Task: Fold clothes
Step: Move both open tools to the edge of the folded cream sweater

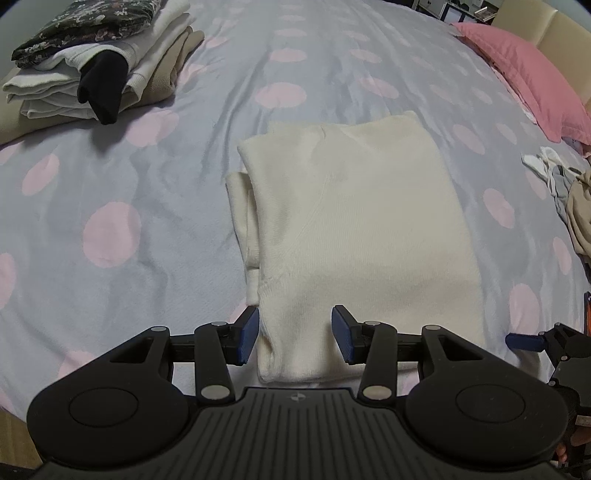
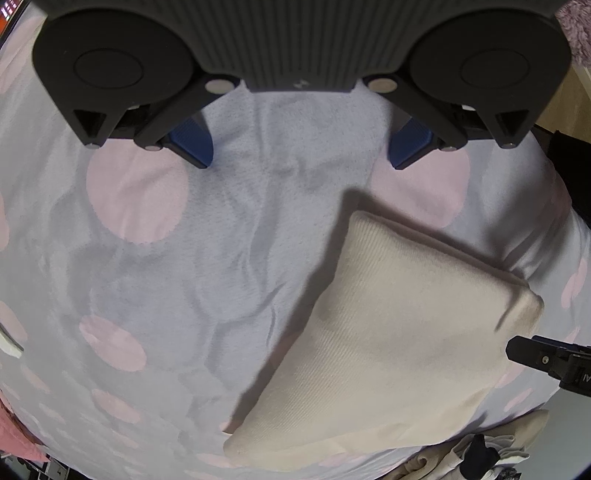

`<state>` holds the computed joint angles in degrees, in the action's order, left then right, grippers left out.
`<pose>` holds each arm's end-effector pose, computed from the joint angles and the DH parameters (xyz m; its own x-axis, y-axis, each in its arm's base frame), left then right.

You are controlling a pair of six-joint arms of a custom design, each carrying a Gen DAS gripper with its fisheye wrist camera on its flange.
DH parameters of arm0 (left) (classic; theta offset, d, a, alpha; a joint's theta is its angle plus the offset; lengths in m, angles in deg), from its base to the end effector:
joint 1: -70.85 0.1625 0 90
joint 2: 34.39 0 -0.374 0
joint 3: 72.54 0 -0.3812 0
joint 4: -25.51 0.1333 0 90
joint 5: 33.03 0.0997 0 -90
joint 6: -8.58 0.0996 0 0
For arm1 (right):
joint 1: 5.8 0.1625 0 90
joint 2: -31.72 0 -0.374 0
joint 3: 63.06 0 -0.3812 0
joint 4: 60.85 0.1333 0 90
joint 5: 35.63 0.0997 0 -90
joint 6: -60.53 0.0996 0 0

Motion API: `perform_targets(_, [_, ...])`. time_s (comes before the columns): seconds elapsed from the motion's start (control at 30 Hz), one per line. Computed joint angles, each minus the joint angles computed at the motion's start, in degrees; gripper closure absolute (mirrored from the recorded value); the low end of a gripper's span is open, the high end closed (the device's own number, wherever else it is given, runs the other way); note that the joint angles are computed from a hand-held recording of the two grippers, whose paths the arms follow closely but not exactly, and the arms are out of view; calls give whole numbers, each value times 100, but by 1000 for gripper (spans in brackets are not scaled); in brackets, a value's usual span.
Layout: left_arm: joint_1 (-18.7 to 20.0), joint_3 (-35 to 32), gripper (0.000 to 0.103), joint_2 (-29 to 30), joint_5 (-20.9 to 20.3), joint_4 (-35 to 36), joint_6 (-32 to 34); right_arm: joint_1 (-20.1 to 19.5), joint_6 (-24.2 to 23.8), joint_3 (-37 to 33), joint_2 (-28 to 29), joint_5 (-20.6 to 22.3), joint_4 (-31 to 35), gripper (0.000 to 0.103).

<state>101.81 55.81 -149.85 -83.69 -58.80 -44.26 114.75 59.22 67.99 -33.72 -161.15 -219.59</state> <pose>-0.1397 -0.3129 0.3104 -0.7835 0.0748 -0.6169 0.3119 0.9059 -0.2864 0.2768 -0.3206 0.0800 -0.7053 -0.4059 0.5812 -0.5238 0.8508 -0.0413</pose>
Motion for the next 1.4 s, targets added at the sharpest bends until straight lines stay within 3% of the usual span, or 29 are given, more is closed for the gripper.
perform_targets(0.17, [-13, -16, 55, -42, 141, -158, -22, 76, 265, -53, -186, -55, -117, 2])
perform_targets(0.33, [83, -200, 54, 62, 161, -409, 35, 280, -88, -138, -198, -334, -1042, 2])
perform_targets(0.5, [197, -318, 51, 234, 230, -965, 304, 400, -320, -362, 124, -219, -2163, 3])
perform_targets(0.63, [333, -317, 51, 389, 475, -1358, 474, 414, -515, -710, 463, -235, -2309, 3])
perform_targets(0.77, [511, -199, 51, 471, 870, -1957, 1261, 292, -830, -809, 657, 86, -2660, 3])
perform_targets(0.97, [1022, -103, 50, 538, 875, -2787, 1790, 119, -845, -1120, 978, 240, -2547, 3])
perform_targets(1.13, [1593, -86, 50, 686, 375, -3571, 2112, -146, -405, -1314, 1037, 533, -2155, 3])
perform_targets(1.3, [1840, -22, 50, 789, 354, -4046, 2432, -383, -3, -1442, 1101, 883, -2023, 3])
perform_targets(1.4, [1975, 25, 50, 837, 262, -4372, 2584, -456, 35, -1513, 1199, 983, -2030, 17])
